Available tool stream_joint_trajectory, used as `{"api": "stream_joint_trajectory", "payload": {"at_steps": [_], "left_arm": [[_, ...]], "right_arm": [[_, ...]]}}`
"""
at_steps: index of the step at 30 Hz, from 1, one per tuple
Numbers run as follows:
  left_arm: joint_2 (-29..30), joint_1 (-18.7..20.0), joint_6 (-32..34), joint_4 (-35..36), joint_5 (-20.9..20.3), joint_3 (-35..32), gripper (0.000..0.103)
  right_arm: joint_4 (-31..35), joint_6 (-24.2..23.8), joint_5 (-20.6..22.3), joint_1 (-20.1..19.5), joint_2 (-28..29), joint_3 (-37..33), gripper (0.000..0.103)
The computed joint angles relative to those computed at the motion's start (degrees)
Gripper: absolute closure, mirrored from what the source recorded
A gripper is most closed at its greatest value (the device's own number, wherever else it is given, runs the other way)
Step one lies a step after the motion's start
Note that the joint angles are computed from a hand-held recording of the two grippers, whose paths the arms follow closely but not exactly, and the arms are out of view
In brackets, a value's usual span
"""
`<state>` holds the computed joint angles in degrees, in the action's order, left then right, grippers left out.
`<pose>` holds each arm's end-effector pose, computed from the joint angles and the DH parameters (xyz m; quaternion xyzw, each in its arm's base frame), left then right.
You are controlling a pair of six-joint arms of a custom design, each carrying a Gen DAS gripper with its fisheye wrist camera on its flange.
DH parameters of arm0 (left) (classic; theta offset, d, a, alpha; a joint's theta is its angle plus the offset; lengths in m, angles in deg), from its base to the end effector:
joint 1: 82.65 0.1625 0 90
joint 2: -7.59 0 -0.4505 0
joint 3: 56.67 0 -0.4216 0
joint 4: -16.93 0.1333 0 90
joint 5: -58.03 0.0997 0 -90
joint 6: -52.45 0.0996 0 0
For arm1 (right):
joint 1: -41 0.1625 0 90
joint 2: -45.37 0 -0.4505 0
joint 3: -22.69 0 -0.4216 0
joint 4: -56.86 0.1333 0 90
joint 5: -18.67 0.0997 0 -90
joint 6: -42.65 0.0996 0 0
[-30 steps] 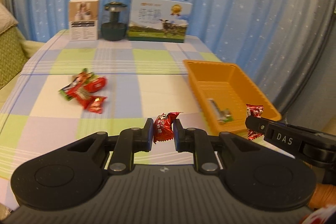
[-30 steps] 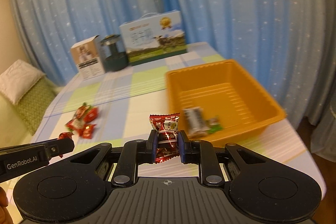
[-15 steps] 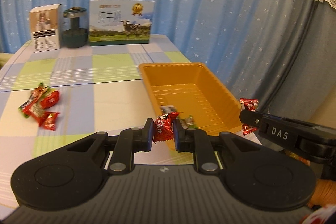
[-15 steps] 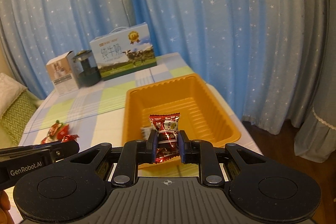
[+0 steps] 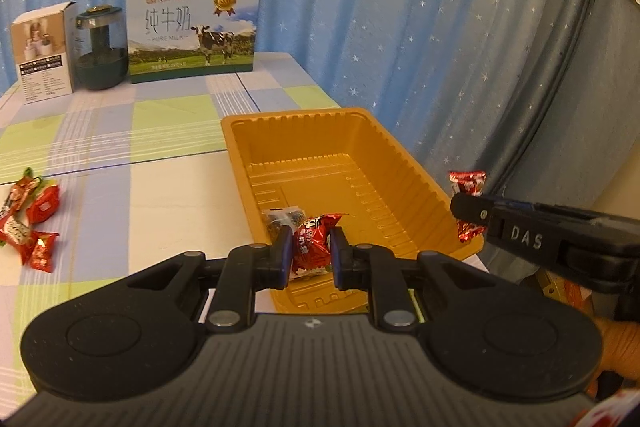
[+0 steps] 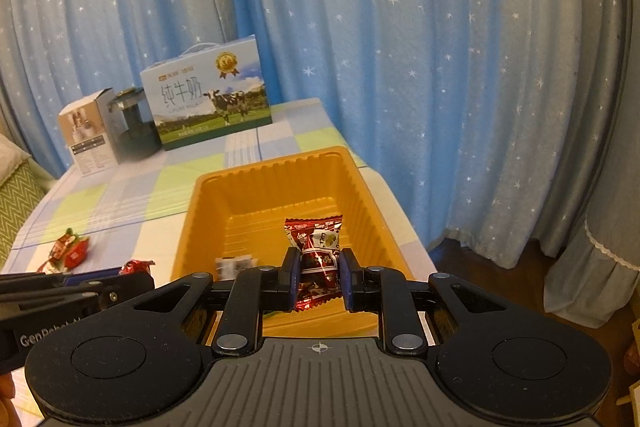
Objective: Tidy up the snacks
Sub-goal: 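Open both tools to drop the red candies into the tray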
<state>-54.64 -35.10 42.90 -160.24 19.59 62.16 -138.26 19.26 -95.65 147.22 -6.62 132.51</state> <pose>-0.2216 -0.5553 0.2065 0.1360 0.8655 -0.3973 0.2730 0.2663 -0.5851 0.1723 0.2239 -0.8712 0.3792 0.2171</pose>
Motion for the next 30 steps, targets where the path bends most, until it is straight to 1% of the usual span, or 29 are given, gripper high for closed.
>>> {"api": "stream_joint_trajectory", "payload": {"at_steps": [8, 12, 13, 14, 15, 18, 22, 30], "left_arm": [[2.97, 2.10, 2.17, -0.92, -2.25, -2.59, 0.085], [4.53, 2.77, 4.34, -2.82, -3.11, -3.86, 0.084], [4.76, 3.07, 4.56, -2.83, -3.76, -4.21, 0.077], [4.85, 3.33, 4.34, -2.44, -4.17, -4.55, 0.073], [4.86, 3.47, 4.45, -2.63, -4.40, -4.59, 0.073], [4.51, 3.50, 4.85, -3.34, -3.54, -4.10, 0.073], [2.88, 3.54, 2.84, -2.84, -2.00, -2.53, 0.073], [0.00, 2.94, -0.09, -2.56, 0.52, 0.64, 0.073]], "right_arm": [[1.16, -0.65, 0.26, -1.36, 1.51, -2.63, 0.082], [1.41, -0.70, 0.33, -1.60, 1.97, -3.34, 0.082], [1.29, -0.65, 0.17, -1.52, 2.17, -3.42, 0.082], [1.38, -0.67, 0.16, -1.57, 2.24, -3.54, 0.082], [1.52, -0.71, 0.21, -1.64, 2.29, -3.71, 0.082], [1.24, -0.78, 0.32, -1.76, 2.23, -3.50, 0.082], [1.50, -0.47, 0.65, -1.84, 2.13, -3.46, 0.082], [3.30, 0.57, 2.87, -1.97, 2.01, -3.69, 0.082]]}}
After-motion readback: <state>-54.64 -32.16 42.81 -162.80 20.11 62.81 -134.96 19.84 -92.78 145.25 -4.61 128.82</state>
